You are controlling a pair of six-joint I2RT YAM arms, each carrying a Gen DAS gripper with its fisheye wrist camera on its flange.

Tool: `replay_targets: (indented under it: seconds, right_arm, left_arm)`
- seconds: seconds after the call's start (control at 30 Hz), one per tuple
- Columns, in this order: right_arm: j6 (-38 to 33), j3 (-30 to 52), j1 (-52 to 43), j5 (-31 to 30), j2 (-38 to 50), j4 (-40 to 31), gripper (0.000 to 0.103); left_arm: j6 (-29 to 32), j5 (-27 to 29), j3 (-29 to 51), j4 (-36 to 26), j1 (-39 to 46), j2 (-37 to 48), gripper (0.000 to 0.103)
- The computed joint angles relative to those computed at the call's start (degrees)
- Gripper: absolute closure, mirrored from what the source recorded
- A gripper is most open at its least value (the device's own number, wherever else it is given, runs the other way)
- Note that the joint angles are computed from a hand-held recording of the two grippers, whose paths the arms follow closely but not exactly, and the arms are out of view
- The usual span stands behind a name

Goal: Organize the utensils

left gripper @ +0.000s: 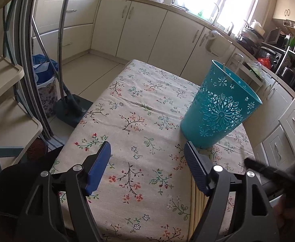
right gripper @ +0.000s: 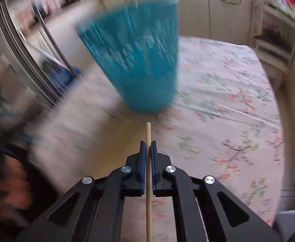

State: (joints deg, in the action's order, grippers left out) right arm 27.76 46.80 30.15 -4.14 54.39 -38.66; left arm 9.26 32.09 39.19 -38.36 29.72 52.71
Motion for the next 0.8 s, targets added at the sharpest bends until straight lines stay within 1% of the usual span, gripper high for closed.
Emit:
replay_targets:
  seconds: [0.03, 0.07, 0.13, 0.17, 0.23, 0.3, 0.37, 0.47, 0.53, 0.7, 0.77, 0.8]
  right_arm:
    - [1.4, 0.7, -2.5, -4.6, -4.0, 1.9, 0.097]
    - [2.3, 2.4, -4.9, -7.4, -6.5, 4.3, 0.097]
    - [4.1, 6.3, -7.6, -8.5, -7.1, 10.5, 0.097]
    - [4.8, 8.2, -8.2, -6.8, -6.5, 14.3, 0.097]
    - [4.8, 12.1, -7.8, -0.4, -2.7, 23.1, 0.097]
    - [2.3, 15.8, -5.9, 8.1, 3.4, 29.2, 0.097]
    - [1.5, 19.5, -5.6, 13.2, 10.2, 32.9, 0.097]
    - [-0.1, 21.9, -3.9, 19.0, 16.1, 35.0, 0.097]
    - [-1.3, 22.4, -3.3, 21.1, 19.2, 34.7, 0.097]
    - [-0.7, 19.9, -4.7, 19.7, 20.4, 32.4, 0.096]
    - [-0.3, 18.0, -4.5, 18.8, 19.4, 32.0, 0.096]
    - [-0.3, 17.9, -3.8, 18.8, 19.5, 31.7, 0.093]
  left_arm:
    - [-0.3, -0.3, -0.1, 0.2, -0.5, 0.5, 0.032]
    - [-0.4, -0.3, -0.3, 0.2, -0.7, 0.9, 0.032]
    - [-0.8, -0.7, -0.6, 0.1, -1.6, 0.8, 0.032]
    - [-0.8, -0.7, -0.7, -0.1, -1.7, 0.5, 0.032]
    - [-0.9, -0.6, -0.7, -0.2, -1.8, -0.3, 0.032]
    - [-0.9, 0.0, -0.2, -0.4, -1.0, -0.4, 0.032]
    - [-0.5, 0.6, 0.4, -0.5, 0.1, 0.3, 0.032]
    - [-0.3, 1.1, 0.7, -0.1, 1.3, 1.7, 0.032]
    - [-0.3, 1.4, 0.7, 0.4, 1.9, 2.7, 0.032]
    - [-0.1, 1.6, 0.3, 1.3, 2.2, 4.1, 0.032]
    - [-0.1, 1.6, 0.4, 1.0, 2.3, 4.2, 0.032]
    - [-0.1, 1.7, 0.4, 0.9, 2.4, 4.1, 0.032]
